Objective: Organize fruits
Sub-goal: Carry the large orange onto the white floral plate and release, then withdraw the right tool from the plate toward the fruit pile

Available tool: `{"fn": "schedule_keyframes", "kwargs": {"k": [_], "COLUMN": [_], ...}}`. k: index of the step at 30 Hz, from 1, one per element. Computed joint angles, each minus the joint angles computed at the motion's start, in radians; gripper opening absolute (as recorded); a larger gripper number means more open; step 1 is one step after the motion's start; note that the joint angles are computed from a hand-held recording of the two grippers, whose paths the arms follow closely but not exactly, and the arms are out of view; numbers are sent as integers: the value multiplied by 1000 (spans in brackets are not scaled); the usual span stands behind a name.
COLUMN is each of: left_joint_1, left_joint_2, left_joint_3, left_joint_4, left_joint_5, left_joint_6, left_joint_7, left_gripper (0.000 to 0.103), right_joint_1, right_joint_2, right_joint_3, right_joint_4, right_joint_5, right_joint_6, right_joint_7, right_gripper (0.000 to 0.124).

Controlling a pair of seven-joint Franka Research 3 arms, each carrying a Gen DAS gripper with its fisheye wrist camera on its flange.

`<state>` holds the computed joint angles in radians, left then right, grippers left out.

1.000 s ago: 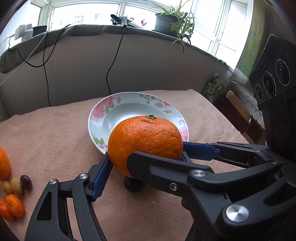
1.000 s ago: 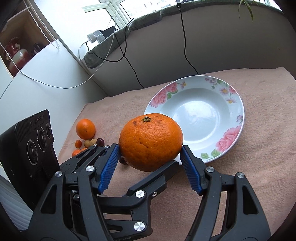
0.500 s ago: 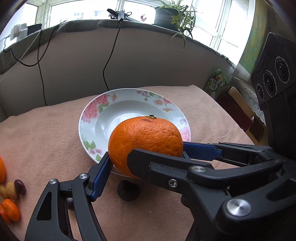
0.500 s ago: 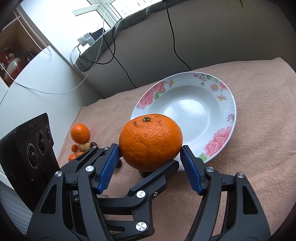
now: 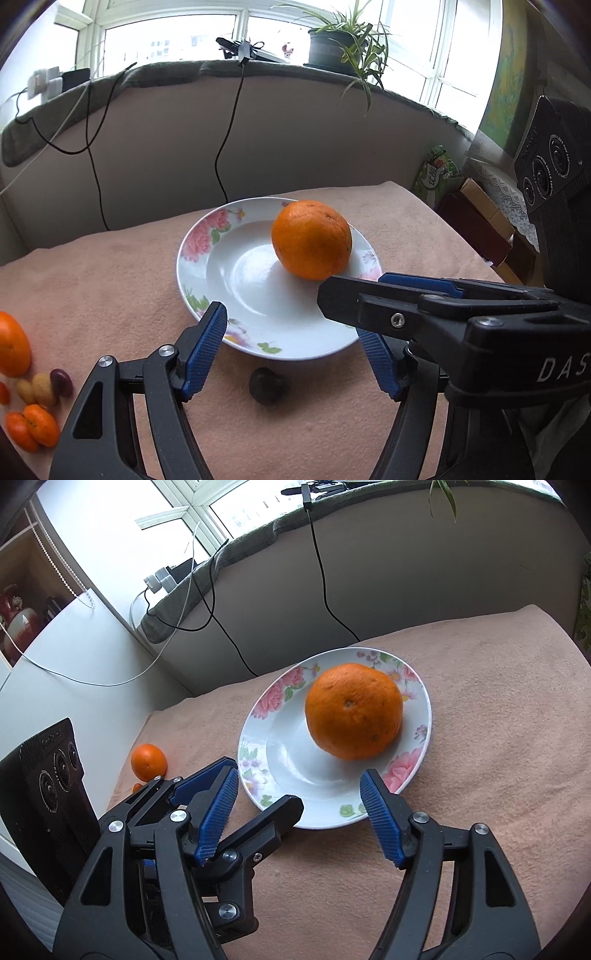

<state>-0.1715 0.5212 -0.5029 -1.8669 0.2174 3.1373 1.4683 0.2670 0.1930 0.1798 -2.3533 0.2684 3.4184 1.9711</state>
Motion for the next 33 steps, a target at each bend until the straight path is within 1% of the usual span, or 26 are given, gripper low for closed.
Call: {"fn": "schedule_keyframes", "kwargs": {"k": [2, 4, 8, 11, 14, 16, 18, 20, 22, 25, 28, 30, 31, 33], "left_joint_1": [9, 19, 32, 30, 50, 67, 67, 58, 68, 115, 203, 253, 268, 287], "left_joint_2": [-6, -16, -38, -58, -78, -91, -106, -122, -137, -154, -161, -168, -175, -191], "left_joint_3": [-5, -12, -17, -9, -21, -32, -23, -5, -6, -41, -115, -153, -161, -165], "left_joint_4": [-10, -26, -56, -75, -108, -129, -147, -160, -180, -214, -252, -278, -291, -316], "left_joint_5": [-3, -5, -6, -3, 0, 4, 13, 23, 23, 5, -17, -20, -19, -11], "left_joint_6": [2, 8, 18, 25, 45, 55, 56, 45, 40, 48, 63, 76, 81, 93], "left_joint_7": [-2, -3, -12, -23, -32, -40, -50, -57, -57, -53, -54, -61, -70, -92], "left_gripper": [72, 72, 72, 72, 72, 72, 72, 72, 72, 72, 72, 72, 72, 72], "right_joint_1": [23, 65, 136, 172, 247, 283, 309, 343, 342, 319, 300, 300, 306, 333], "right_joint_2": [-9, -20, -32, -41, -44, -46, -50, -47, -43, -40, -40, -39, -39, -31], "right_joint_3": [-17, -48, -89, -102, -138, -149, -149, -151, -127, -85, -52, -37, -35, -37], "right_joint_4": [-12, -22, -33, -38, -26, -18, -15, -3, -6, -9, -21, -26, -21, 6], "right_joint_5": [21, 63, 162, 237, 384, 479, 570, 692, 730, 738, 700, 684, 697, 768], "right_joint_6": [9, 19, 46, 62, 63, 69, 86, 110, 145, 171, 200, 227, 229, 241], "right_joint_7": [-11, -42, -112, -168, -285, -362, -431, -532, -566, -574, -539, -524, -545, -639], "right_gripper": [72, 72, 82, 82, 83, 83, 83, 83, 83, 83, 83, 83, 83, 84]}}
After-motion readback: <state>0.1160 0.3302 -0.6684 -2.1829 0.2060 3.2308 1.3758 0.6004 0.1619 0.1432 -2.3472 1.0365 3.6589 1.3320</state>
